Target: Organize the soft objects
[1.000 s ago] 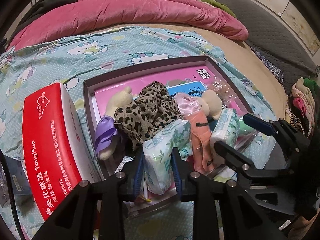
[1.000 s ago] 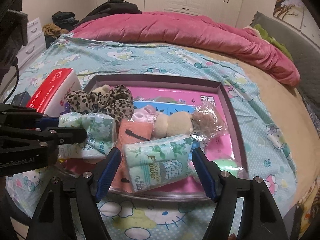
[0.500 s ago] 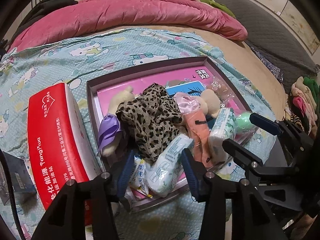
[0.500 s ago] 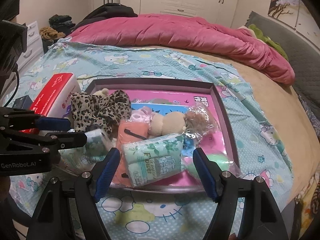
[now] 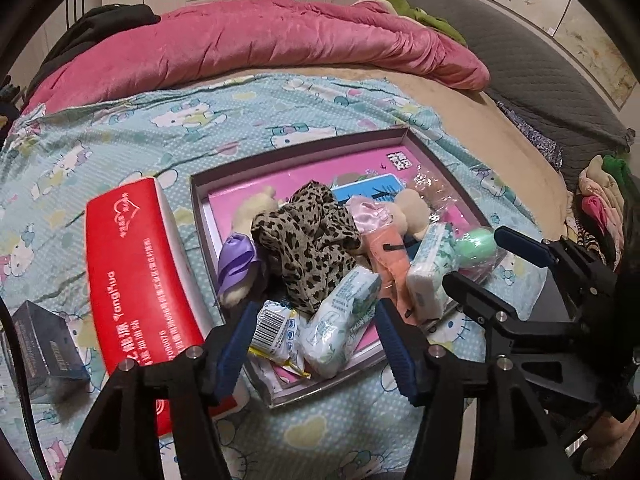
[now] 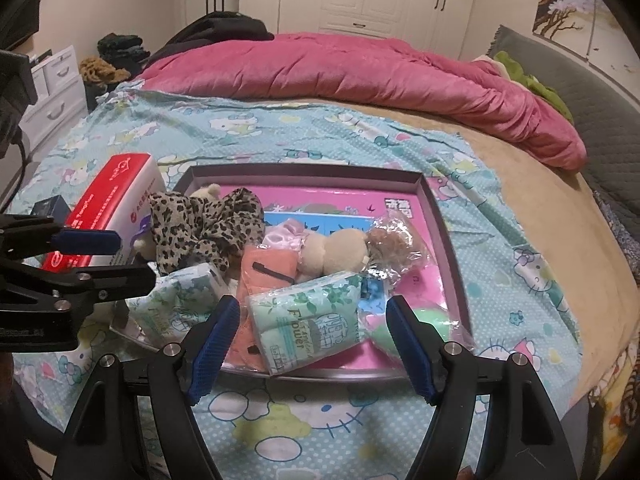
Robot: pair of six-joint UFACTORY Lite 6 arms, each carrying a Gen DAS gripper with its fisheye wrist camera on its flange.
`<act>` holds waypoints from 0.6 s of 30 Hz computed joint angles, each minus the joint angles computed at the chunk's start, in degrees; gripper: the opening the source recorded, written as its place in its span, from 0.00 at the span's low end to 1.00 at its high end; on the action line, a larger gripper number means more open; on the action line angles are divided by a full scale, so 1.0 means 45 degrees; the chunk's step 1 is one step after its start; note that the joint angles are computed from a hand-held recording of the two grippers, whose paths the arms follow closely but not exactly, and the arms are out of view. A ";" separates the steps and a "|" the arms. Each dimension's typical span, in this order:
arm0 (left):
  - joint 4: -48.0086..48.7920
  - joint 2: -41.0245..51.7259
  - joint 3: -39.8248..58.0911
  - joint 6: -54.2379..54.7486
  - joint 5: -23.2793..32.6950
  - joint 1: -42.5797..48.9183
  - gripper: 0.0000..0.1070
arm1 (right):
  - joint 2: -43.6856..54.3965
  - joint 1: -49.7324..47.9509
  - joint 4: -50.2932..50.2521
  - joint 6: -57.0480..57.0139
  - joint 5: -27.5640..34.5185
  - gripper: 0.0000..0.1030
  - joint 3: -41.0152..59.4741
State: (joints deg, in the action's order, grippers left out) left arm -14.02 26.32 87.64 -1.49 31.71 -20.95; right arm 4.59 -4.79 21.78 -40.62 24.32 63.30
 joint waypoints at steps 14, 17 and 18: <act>0.1274 -0.1791 -0.0975 -0.1174 0.0231 -0.0040 0.63 | -0.1682 0.0222 -0.1769 0.3115 0.0240 0.78 -0.0678; 0.1489 -0.2279 -0.1337 -0.1388 0.0245 -0.0012 0.63 | -0.2006 0.0208 -0.2062 0.3725 0.0305 0.78 -0.0841; 0.1495 -0.2386 -0.1424 -0.1381 0.0257 0.0018 0.64 | -0.2090 0.0201 -0.2016 0.3756 0.0337 0.78 -0.0875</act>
State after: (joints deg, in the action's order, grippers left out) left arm -7.29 15.59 81.23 -7.71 32.87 -20.87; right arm -4.81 -3.88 12.71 -23.72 25.83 59.36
